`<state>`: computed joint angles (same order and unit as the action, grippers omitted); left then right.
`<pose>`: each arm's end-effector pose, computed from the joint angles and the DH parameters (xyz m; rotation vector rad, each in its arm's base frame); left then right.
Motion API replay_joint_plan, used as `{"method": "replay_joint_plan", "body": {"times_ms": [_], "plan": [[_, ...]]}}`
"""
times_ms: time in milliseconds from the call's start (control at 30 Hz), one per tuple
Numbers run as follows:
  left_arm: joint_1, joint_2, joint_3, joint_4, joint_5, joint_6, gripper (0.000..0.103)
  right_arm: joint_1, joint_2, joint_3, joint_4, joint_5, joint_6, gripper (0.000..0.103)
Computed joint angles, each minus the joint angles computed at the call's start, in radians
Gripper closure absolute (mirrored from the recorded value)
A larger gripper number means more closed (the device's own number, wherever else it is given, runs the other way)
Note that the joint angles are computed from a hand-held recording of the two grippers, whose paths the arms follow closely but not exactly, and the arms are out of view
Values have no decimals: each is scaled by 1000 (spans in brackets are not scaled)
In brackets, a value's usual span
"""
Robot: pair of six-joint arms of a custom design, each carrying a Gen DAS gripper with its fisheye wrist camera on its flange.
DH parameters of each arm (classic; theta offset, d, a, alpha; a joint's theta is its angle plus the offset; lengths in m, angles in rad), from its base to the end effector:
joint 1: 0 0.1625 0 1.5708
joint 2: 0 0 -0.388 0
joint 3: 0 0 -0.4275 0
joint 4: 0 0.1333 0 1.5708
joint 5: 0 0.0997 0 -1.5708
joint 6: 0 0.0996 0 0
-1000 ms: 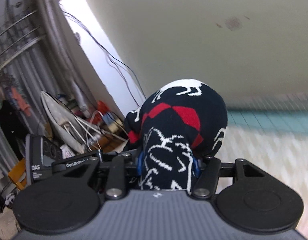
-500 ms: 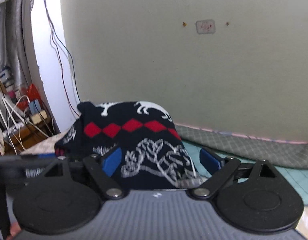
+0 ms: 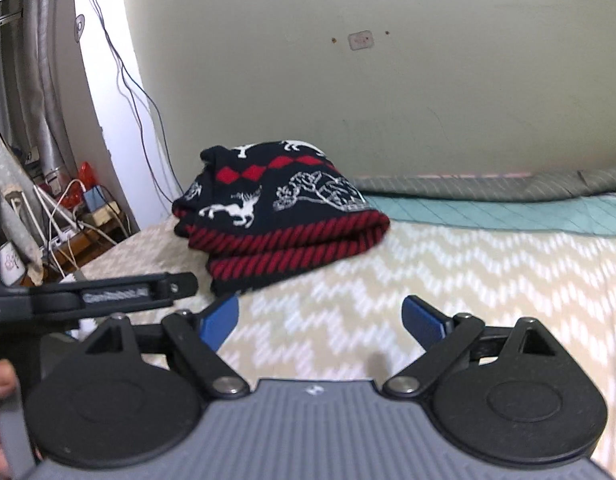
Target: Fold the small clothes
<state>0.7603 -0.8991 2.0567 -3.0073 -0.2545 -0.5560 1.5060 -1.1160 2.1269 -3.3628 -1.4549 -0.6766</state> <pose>-0.2155 -0.5219 0.0780 0.0382 1.9929 -1.1829 0.1097 -0.5462 0.1488 0.8903 -2.6011 1.1125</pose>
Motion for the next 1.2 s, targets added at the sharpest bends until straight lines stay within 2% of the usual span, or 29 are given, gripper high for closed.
{"method": "replay_joint_plan", "body": {"times_ms": [100, 167, 267, 333, 433, 533, 667, 867, 933, 1067, 1200], "plan": [[-17, -10, 6, 136, 16, -111, 0, -24, -39, 46, -11, 16, 2, 15], [-29, -1, 10, 155, 17, -127, 0, -44, -70, 69, -1, 27, 27, 15], [-43, 42, 12, 24, 14, -13, 0, -76, -93, 91, -21, 72, 70, 15], [-46, 52, 16, -37, -11, 38, 0, -78, -89, 86, -28, 59, 104, 15], [-50, 51, 17, -9, 0, 11, 0, -71, -84, 67, 9, 26, 130, 15], [-49, 47, 23, -22, -9, 10, 0, -66, -82, 65, 17, 16, 121, 15], [-57, 57, 20, 15, 33, -16, 0, -48, -78, 61, 20, -38, 114, 15], [-70, 97, 18, -133, 51, 119, 0, -24, -69, 60, 20, -94, 66, 15], [-69, 94, 20, -140, 43, 124, 0, -19, -66, 59, 18, -105, 57, 15], [-64, 62, 23, 2, 40, 4, 0, -24, -73, 59, 31, -97, 52, 15], [-60, 21, 16, 257, 59, -195, 0, -23, -76, 61, 41, -95, 41, 15]]}}
